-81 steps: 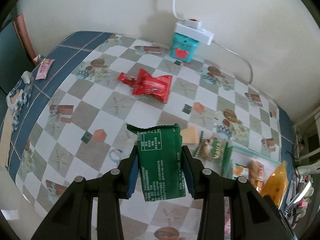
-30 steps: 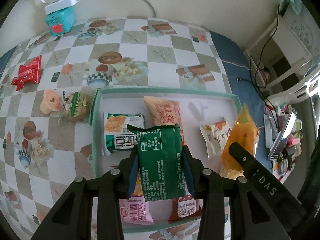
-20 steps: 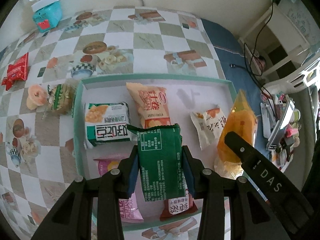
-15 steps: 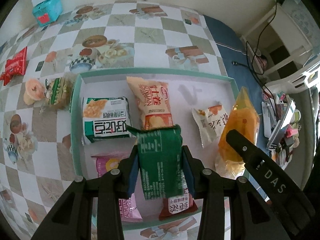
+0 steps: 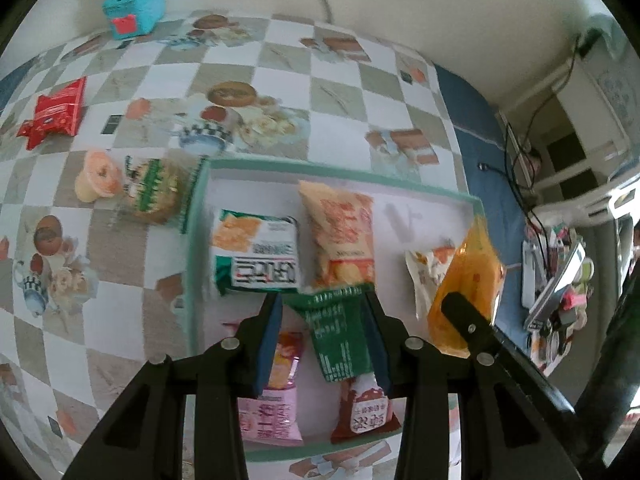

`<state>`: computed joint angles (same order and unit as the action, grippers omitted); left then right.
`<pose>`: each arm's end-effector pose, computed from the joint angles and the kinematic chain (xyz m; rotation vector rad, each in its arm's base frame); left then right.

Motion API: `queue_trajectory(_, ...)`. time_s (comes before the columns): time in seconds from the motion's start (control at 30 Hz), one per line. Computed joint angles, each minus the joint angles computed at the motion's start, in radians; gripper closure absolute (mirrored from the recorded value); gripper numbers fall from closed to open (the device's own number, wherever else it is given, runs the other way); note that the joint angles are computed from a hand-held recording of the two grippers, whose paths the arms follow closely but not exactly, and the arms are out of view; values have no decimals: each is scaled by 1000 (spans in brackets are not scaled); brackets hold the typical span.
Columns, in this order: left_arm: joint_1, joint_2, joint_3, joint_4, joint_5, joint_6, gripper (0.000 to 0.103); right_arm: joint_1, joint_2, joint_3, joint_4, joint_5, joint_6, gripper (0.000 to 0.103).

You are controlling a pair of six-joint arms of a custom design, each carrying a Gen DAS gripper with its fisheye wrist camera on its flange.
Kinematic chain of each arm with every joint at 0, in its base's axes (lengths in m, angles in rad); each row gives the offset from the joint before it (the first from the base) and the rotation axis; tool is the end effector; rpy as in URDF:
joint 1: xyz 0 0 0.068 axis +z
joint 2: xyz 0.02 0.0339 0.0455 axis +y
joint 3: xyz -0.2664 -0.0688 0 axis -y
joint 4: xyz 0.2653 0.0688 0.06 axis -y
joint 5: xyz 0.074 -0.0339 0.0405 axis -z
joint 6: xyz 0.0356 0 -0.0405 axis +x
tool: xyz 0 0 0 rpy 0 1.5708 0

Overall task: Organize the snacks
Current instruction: 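Open the left tool over the tray while the right tool releases the bread bag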

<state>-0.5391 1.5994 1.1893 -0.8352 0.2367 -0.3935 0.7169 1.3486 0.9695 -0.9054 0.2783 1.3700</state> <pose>0.2785 -0.1764 0.2261 0.2684 2.8995 -0.5241 0.2028 0.1638 0.2271 0.9365 2.5918 0.1490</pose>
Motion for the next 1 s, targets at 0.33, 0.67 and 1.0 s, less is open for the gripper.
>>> queue_trajectory(0.33, 87, -14, -14, -2, 16, -9, 61, 1, 40, 26, -13, -13, -19, 41)
queue_trajectory(0.67, 108, 2, -20, -7, -87, -15, 32, 13, 59, 58, -39, 18, -32, 26)
queue_trajectory(1.0, 134, 7, -25, -1, -178, -10, 10, 28, 78, 76, -28, 54, -56, 3)
